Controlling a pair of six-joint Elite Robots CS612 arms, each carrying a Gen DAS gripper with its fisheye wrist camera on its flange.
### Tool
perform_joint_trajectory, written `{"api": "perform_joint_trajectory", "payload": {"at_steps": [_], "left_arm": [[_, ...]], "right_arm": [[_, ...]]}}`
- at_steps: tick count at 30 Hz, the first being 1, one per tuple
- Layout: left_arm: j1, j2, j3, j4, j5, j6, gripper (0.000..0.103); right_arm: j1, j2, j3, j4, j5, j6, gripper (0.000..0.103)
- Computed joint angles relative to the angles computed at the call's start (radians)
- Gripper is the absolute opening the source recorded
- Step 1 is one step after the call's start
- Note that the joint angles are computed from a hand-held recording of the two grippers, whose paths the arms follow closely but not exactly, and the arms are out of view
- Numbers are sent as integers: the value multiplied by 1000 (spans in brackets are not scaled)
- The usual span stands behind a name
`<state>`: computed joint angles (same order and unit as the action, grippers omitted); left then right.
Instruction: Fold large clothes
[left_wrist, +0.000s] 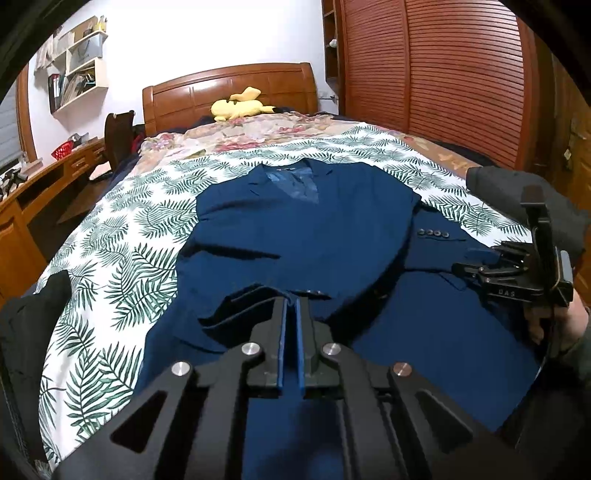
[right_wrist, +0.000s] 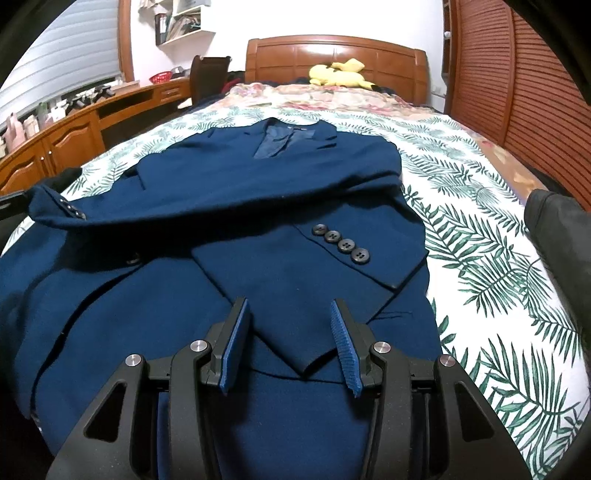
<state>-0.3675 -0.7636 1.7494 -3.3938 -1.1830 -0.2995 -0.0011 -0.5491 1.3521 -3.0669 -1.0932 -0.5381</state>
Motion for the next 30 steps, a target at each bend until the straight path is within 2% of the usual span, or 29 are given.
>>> {"api": "perform_joint_trajectory", "payload": {"at_steps": [3,6,11,18,23,30], "left_arm": [[1,-6,15,-13,9,-3,5],[8,-16,36,-37,-20,-11,11],[7,-37,77,-25,-9,-22,20],[10,-67,144,42,26,-53,23],[32,-74,179,108,19,-115,24],[58,-56,206,90,-11,-161,25]], "right_arm": [[1,0,0,-3,-6,-3,45],[2,0,0,-6,-11,-5,45],[3,-1,4,-11,-13,-11,45],[4,-1,-1,2,-11,-20,46],[5,-2,0,2,-13,-21,45],[6,-1,-2,4,-17,-14,46]]}}
